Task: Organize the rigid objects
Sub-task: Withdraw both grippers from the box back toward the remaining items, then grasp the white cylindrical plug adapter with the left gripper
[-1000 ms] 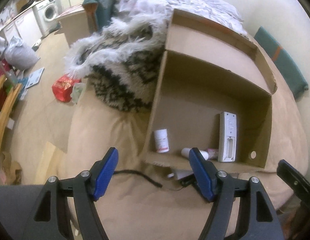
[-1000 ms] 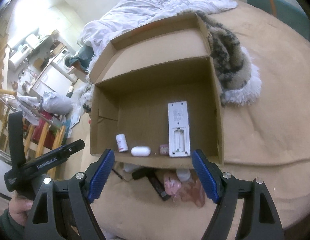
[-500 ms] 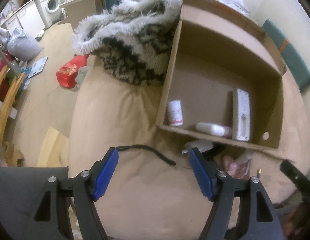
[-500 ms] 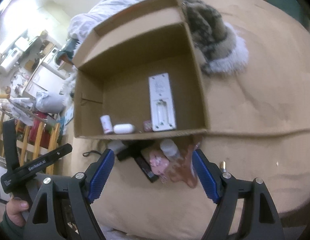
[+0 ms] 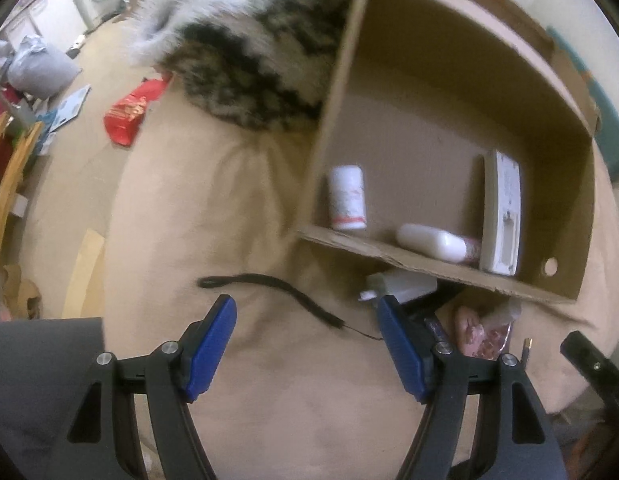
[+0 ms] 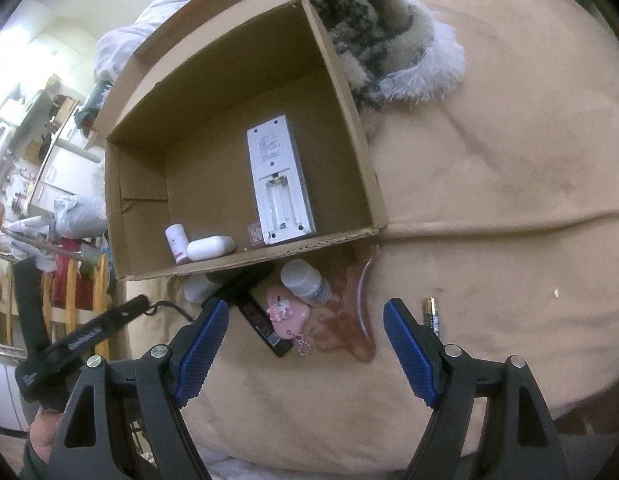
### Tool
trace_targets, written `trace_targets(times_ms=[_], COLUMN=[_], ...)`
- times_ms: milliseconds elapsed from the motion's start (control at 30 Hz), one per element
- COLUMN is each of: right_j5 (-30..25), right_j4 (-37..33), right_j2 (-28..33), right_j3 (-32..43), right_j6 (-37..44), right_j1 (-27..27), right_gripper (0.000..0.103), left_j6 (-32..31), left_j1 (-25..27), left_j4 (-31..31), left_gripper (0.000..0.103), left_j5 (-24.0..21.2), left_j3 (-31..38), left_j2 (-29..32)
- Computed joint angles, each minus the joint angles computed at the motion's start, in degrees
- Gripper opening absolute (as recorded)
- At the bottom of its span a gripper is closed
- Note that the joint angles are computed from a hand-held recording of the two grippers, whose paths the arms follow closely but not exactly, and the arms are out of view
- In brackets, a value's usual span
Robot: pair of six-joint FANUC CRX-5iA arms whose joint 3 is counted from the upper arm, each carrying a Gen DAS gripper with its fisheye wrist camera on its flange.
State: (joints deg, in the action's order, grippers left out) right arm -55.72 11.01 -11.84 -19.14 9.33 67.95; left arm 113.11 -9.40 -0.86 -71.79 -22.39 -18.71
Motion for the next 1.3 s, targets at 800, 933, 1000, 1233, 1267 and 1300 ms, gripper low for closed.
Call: trace_targets(times_ms=[800,933,1000,1233,1267,1300], right_j5=[-2.1,-2.1,-2.3,-2.6,-2.6,-2.7], right_j4=[-3.0,-3.2,-3.2,-3.1,-3.2,-3.1], right_j2=[4.6,4.7,4.8,5.0,5.0,5.0], right_j3=[4.5,4.5,4.7,4.7,4.6,4.6], right_j6=[7.3,7.6,7.8,7.6,7.5,7.5], right_j1=[-0.7,-0.8,-0.8,-0.9,-0.9,-0.9], right_gripper=[0.084,0.084,0.084,0.084,0.084,0.084], left_j6=[5.0,6.7,7.0,-0.2,0.4,1.2], left_j1=[-6.7,-8.9,-9.9,-5.4,-5.5,-6.0], left_j4=[-0.6,-4.5,-6.2,0.4,-0.2,-1.2], left_gripper=[0.076,0.076,0.075,0.044,0.044,0.044], left_j5=[8.9,9.2,9.3,12.3,12.0,11.5], left_j3=[0.1,1.3,2.0,-0.4,-0.1,0.0], left_j2=[9.3,9.8,10.1,10.7,10.7,10.4])
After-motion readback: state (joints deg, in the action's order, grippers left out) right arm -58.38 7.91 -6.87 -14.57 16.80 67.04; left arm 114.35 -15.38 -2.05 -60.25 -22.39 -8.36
